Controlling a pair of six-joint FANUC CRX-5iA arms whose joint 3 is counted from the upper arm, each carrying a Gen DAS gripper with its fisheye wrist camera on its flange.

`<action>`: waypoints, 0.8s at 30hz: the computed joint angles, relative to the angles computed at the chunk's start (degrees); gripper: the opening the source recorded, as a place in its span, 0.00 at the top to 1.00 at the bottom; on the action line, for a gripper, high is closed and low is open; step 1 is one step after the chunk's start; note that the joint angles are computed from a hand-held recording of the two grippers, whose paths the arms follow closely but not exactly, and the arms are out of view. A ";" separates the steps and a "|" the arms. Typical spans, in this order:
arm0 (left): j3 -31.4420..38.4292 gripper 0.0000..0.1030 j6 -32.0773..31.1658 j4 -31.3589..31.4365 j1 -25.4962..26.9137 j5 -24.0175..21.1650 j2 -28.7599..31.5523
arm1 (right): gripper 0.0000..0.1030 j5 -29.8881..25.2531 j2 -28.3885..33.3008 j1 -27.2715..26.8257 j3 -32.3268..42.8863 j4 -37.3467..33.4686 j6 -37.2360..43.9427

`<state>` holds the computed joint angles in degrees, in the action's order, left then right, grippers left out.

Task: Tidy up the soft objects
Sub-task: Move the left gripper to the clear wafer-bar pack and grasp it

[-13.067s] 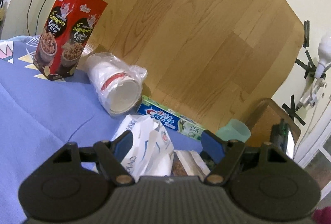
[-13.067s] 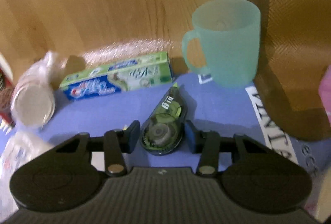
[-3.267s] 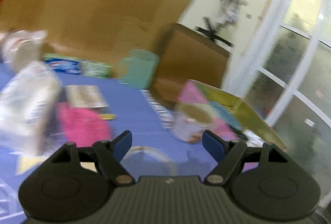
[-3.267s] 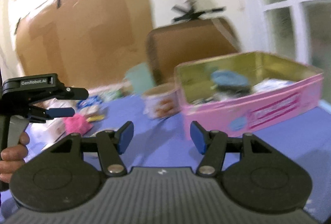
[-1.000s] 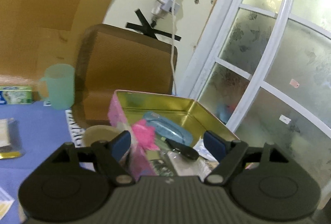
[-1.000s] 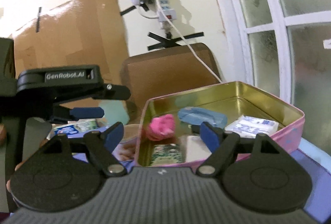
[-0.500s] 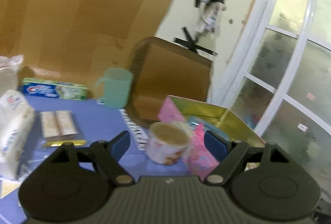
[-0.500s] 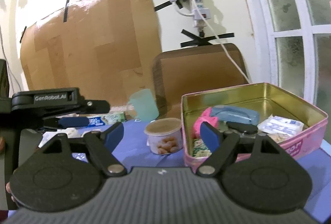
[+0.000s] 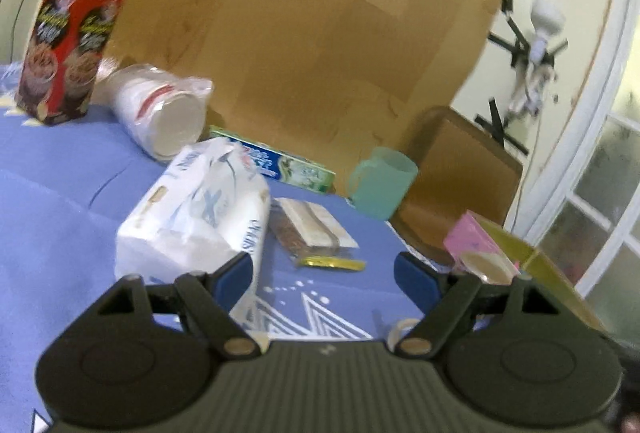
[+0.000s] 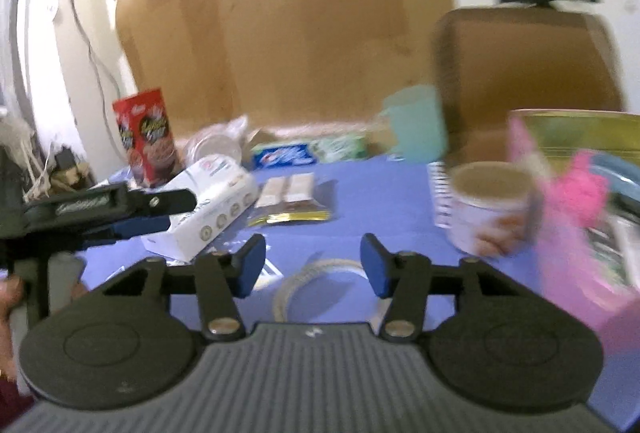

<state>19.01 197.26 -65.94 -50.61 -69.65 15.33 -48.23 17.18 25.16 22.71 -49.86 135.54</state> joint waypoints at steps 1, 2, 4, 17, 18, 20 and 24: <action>-1.63 0.23 2.80 -1.75 -0.46 0.80 -0.53 | 0.46 0.04 2.00 1.71 2.49 2.67 -2.22; -2.09 0.23 3.53 -2.57 -0.58 1.10 -0.52 | 0.46 0.35 3.74 3.31 4.53 5.21 -4.15; -2.49 0.23 3.16 -3.68 -0.86 1.78 -0.64 | 0.38 -0.14 7.88 6.56 9.37 10.57 -8.61; -5.57 0.21 8.43 -9.97 -3.27 2.61 -2.41 | 0.87 -13.58 23.66 11.65 31.37 20.25 -19.13; -5.53 0.21 7.99 -9.97 -3.29 3.14 -2.34 | 0.92 -14.76 23.28 10.79 31.35 18.87 -19.51; -5.48 0.21 6.56 -9.49 -3.05 4.59 -2.34 | 0.98 -11.78 19.48 9.66 25.87 17.95 -17.09; -5.08 0.21 4.41 -7.50 -2.10 8.04 -2.32 | 0.97 -8.71 12.66 6.92 16.73 14.52 -9.40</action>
<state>13.93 201.67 -73.44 -52.71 -61.61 13.01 -56.94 29.84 32.08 39.43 -35.33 126.14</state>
